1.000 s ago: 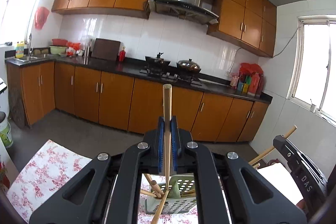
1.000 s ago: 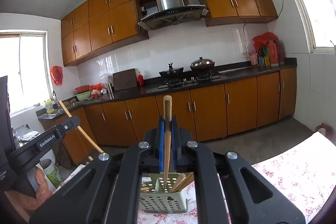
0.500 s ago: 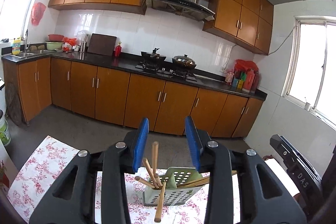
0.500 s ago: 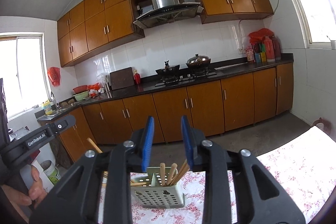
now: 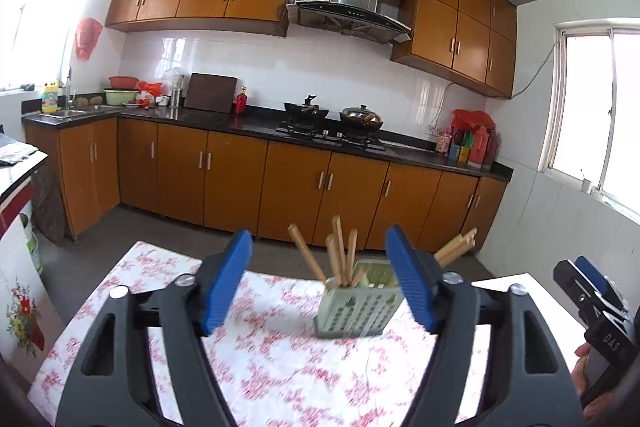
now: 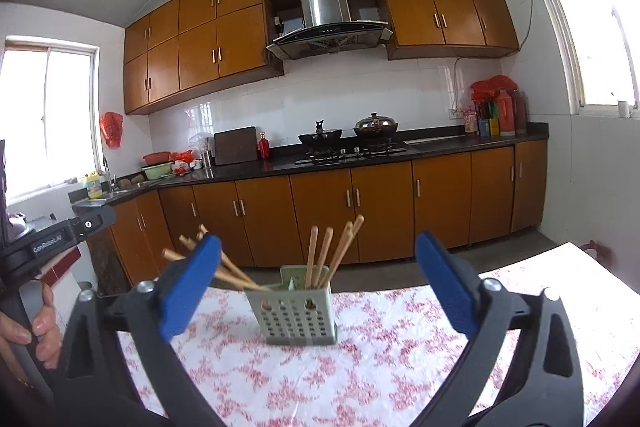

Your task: Organize utensils

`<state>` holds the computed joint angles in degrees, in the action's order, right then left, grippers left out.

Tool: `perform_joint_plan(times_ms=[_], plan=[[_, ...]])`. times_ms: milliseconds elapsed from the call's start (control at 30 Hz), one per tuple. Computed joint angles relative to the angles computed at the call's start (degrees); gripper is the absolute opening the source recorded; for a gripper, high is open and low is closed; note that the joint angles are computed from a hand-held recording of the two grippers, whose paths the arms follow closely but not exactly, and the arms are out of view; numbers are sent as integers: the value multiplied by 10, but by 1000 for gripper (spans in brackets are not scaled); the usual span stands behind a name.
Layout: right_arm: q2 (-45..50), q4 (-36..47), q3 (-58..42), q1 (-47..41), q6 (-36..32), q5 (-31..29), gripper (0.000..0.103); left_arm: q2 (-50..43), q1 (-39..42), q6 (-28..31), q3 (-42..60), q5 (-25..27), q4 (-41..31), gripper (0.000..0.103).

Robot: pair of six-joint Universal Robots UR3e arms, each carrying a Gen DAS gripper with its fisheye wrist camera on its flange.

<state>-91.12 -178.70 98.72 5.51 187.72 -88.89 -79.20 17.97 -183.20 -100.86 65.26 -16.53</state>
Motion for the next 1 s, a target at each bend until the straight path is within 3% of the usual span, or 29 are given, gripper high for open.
perform_joint_plan(times_ms=[133, 333, 467, 700, 833, 900, 1000], plan=[[-31, -51, 85, 46, -20, -57, 99, 92, 38, 32, -121, -15, 28, 93], [-41, -102, 164, 130, -49, -163, 99, 223, 95, 65, -264, -49, 21, 101], [-32, -130, 197, 181, -60, -221, 99, 276, 92, 70, -329, -23, 38, 101], [-47, -155, 267, 207, -22, -236, 99, 349, 94, 97, -429, -7, 88, 101], [-34, -183, 285, 226, -23, -258, 99, 408, 129, 107, -464, -52, 47, 101], [-30, -190, 295, 234, -22, -268, 99, 480, 177, 124, -484, -99, -20, 101], [-29, -196, 308, 236, -15, -270, 99, 492, 168, 123, -497, -90, -20, 101]])
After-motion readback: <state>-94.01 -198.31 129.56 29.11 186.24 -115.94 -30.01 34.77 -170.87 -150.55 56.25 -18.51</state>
